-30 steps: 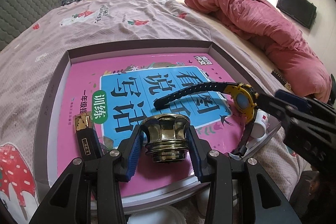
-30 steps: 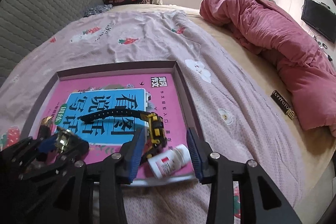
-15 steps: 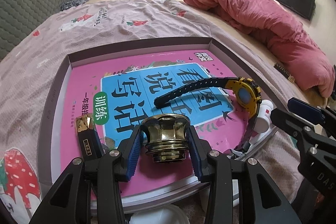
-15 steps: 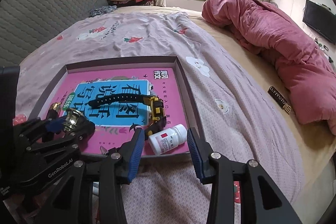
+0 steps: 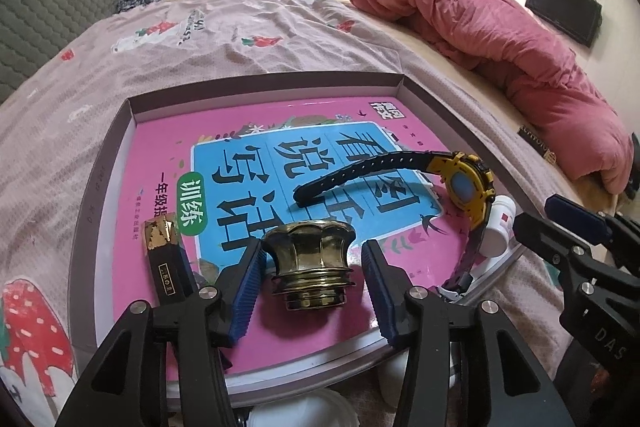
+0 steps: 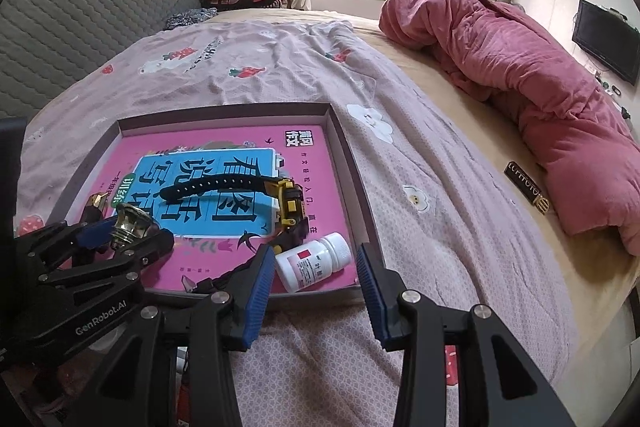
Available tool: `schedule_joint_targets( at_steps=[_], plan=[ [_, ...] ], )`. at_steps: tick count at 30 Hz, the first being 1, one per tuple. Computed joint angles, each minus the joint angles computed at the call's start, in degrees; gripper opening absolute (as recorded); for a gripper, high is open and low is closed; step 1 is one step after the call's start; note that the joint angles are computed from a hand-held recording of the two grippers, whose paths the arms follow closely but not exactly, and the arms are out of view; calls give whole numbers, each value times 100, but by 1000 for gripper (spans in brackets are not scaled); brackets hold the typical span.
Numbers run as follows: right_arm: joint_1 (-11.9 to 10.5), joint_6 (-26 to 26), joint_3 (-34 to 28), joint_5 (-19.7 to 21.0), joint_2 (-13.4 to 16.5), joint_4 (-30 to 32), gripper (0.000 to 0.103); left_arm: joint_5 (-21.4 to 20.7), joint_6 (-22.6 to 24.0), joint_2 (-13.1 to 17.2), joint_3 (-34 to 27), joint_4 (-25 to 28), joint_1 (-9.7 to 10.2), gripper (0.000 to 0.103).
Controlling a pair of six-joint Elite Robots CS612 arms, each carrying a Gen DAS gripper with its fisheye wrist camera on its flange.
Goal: Organize rigid objects
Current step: 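Lower the brass knob onto the pink book and open the left tool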
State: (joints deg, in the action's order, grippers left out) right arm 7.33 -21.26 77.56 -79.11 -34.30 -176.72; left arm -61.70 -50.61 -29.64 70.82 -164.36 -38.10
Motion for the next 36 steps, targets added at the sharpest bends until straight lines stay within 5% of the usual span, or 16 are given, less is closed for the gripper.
schedule_joint_targets(
  at_steps=[36],
  plan=[
    [-24,-45,94,318,-65,52,50,266,42,-208,424,-596,-48,64]
  ],
)
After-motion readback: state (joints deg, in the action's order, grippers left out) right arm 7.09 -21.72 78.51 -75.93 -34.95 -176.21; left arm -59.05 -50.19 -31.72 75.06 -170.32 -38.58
